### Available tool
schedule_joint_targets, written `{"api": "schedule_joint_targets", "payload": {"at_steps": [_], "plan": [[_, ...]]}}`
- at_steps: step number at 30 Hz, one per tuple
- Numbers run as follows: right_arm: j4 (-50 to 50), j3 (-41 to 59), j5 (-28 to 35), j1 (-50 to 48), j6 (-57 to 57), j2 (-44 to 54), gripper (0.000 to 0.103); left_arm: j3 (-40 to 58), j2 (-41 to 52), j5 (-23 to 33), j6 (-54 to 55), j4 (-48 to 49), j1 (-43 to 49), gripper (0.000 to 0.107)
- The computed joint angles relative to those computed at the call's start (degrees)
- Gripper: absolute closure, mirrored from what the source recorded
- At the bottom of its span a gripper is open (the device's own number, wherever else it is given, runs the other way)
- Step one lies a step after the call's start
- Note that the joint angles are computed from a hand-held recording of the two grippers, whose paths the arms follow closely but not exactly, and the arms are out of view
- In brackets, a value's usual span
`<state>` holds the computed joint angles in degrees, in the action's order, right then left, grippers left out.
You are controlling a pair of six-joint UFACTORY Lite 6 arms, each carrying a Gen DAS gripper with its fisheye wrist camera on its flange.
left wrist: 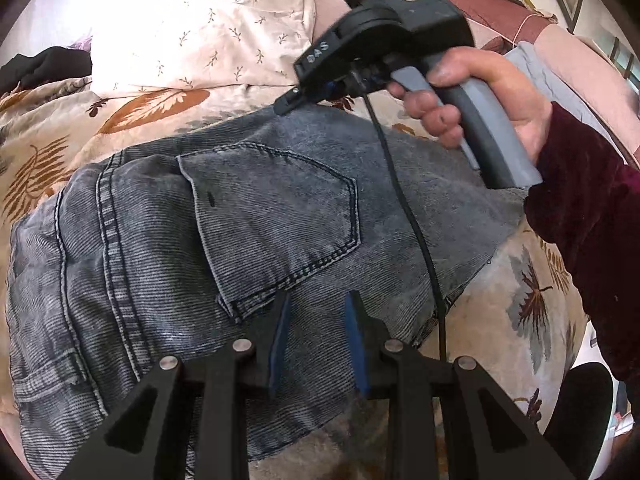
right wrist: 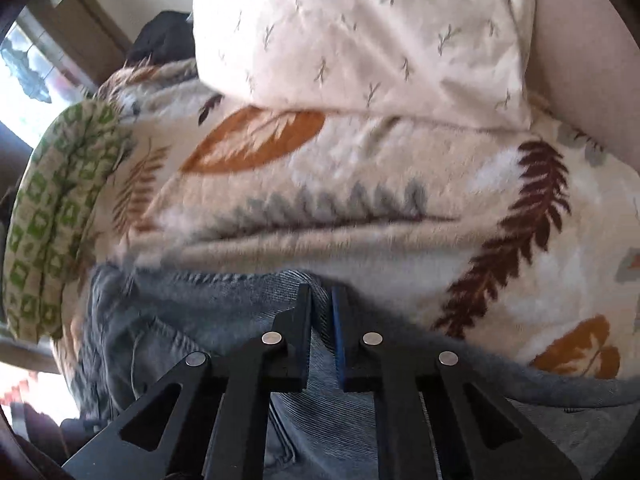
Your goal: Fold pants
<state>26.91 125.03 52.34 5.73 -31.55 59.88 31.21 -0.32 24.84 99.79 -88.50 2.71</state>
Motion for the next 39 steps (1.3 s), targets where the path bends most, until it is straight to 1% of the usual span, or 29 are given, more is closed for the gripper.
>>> {"api": "schedule_joint_targets", "payload": {"at_steps": [5, 6, 8, 9, 10, 11, 12, 15, 16, 17, 18, 20, 22, 23, 24, 26, 27, 28, 31, 32, 33, 35, 37, 39], "plan": [[-3.12, 3.56, -4.02, 1.34, 5.0, 3.6, 0.095, -0.11, 0.14, -0.29, 0.54, -0.67, -0.32, 0.077], [-4.36, 5.35, -3.92, 1.42, 6.82, 5.26, 0.095, -0.11, 0.15, -0.27, 0.62, -0.74, -0.34, 0.077], [-6.05, 11.14, -1.11, 0.87, 10.1, 10.03, 0.095, -0.04, 0.29, -0.31, 0.61, -0.7, -0.4, 0.077], [-5.71, 11.14, -1.08, 0.45, 9.79, 10.62, 0.096, -0.1, 0.21, -0.42, 0.77, -0.83, -0.48, 0.077], [-4.38, 8.74, -2.21, 0.01, 8.49, 9.14, 0.097, -0.19, 0.09, -0.59, 1.0, -1.12, -0.66, 0.077], [-2.88, 5.95, -3.36, -0.62, 7.69, 7.25, 0.093, -0.31, -0.01, -0.68, 1.32, -1.6, -0.83, 0.077], [-1.04, 2.2, -5.14, -1.45, 6.95, 4.56, 0.093, -0.44, -0.16, -0.6, 1.46, -1.85, -0.78, 0.076], [5.72, -10.93, -10.45, -3.95, 0.44, -5.48, 0.09, -0.93, -1.13, -0.07, 0.46, -0.75, -0.29, 0.069], [7.39, -15.08, -11.77, -4.63, -1.76, -8.9, 0.088, -1.39, -1.83, 0.28, 0.37, -0.66, -0.09, 0.062], [8.79, -19.71, -13.08, -5.31, -3.95, -12.74, 0.082, -1.88, -2.73, 0.48, 0.32, -0.6, 0.04, 0.053], [9.99, -24.28, -14.26, -6.06, -5.94, -16.55, 0.077, -2.51, -3.87, 0.32, 0.68, -1.08, -0.11, 0.049], [12.83, -33.06, -16.2, -7.49, -10.17, -23.86, 0.075, -4.63, -7.18, -1.22, 3.46, -4.38, -1.19, 0.035], [15.39, -43.83, -19.18, -9.34, -15.56, -32.79, 0.073, -6.74, -10.79, -2.83, 6.85, -8.1, -2.18, 0.027], [16.71, -47.73, -20.16, -10.18, -17.57, -35.98, 0.07, -7.67, -12.42, -2.44, 7.97, -9.01, -1.96, 0.025], [19.46, -52.28, -20.18, -11.68, -20.97, -39.6, 0.068, -8.22, -13.4, -1.79, 8.55, -9.34, -1.62, 0.024], [23.81, -59.71, -18.01, -16.03, -27.13, -45.82, 0.062, -9.58, -15.7, -0.48, 8.51, -9.21, -1.15, 0.019], [25.55, -64.36, -17.68, -18.67, -30.18, -49.56, 0.06, -10.2, -16.63, -0.13, 8.85, -9.55, -1.1, 0.018], [26.35, -66.89, -17.54, -19.95, -31.46, -51.65, 0.057, -10.64, -17.25, -0.15, 9.52, -10.22, -1.4, 0.018], [31.38, -75.41, -13.81, -28.44, -39.23, -57.9, 0.056, -11.98, -19.39, -1.95, 11.31, -12.31, -3.49, 0.018], [32.67, -77.28, -11.98, -31.88, -41.3, -59.07, 0.055, -12.03, -19.11, -2.7, 13.36, -14.64, -4.41, 0.018], [33.75, -78.48, -10.14, -35.49, -43.19, -59.55, 0.054, -12.29, -19.31, -3.08, 14.28, -15.49, -4.77, 0.018], [34.45, -79.12, -7.51, -42.13, -46.0, -59.12, 0.049, -12.63, -19.36, -3.62, 16.16, -17.25, -5.45, 0.018], [33.43, -76.61, -6.0, -47.83, -45.35, -56.3, 0.049, -12.98, -19.14, -4.93, 19.53, -20.44, -6.41, 0.017], [32.71, -71.09, -1.97, -53.69, -42.4, -50.53, 0.048, -13.84, -19.52, -6.12, 23.12, -23.9, -7.74, 0.017]]}}
